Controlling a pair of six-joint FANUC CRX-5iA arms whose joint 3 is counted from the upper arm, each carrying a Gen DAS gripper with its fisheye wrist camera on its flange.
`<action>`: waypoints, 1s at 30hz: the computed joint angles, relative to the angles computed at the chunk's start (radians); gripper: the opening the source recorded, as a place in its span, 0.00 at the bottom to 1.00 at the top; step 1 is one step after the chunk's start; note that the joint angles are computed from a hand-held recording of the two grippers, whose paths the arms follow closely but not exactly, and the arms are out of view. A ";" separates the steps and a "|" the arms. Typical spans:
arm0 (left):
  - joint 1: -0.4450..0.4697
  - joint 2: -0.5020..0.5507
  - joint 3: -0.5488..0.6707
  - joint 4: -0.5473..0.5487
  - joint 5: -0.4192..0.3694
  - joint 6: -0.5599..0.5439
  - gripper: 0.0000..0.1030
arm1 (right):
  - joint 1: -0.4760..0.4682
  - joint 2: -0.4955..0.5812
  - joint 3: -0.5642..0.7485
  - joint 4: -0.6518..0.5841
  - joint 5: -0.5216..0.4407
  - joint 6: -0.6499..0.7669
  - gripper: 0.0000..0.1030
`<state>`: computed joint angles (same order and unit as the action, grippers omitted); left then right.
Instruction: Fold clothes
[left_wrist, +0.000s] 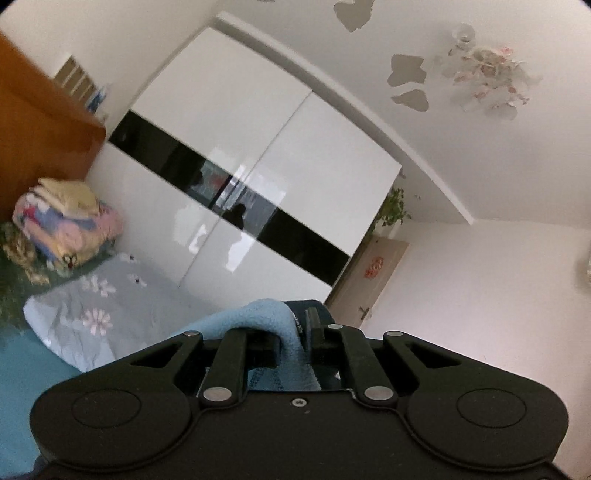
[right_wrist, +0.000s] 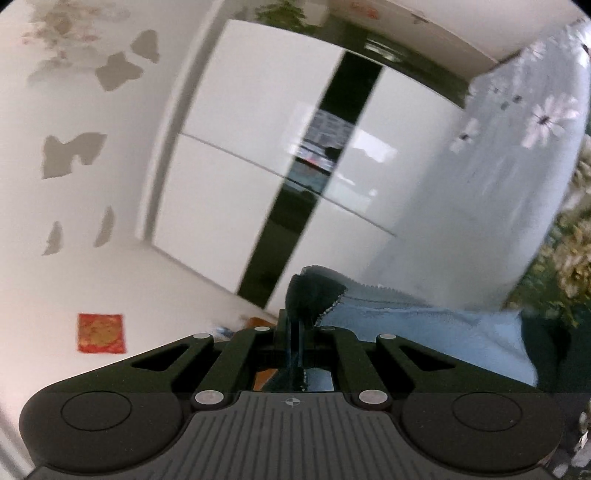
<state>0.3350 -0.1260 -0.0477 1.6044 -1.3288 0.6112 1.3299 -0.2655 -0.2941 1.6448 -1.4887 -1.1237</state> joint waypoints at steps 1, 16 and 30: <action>0.005 -0.001 0.008 -0.001 0.005 0.006 0.10 | 0.002 0.002 0.010 0.015 0.002 0.014 0.03; -0.112 0.131 0.008 -0.330 0.216 0.051 0.10 | -0.237 0.000 -0.059 -0.222 0.266 0.037 0.03; -0.323 0.668 0.496 -0.607 0.330 0.208 0.10 | -0.664 0.257 0.087 -0.530 0.611 0.293 0.02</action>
<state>0.0115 0.5421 0.4483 0.9978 -0.9991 0.8192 0.6663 -0.0088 -0.2072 1.1149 -0.8782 -0.8309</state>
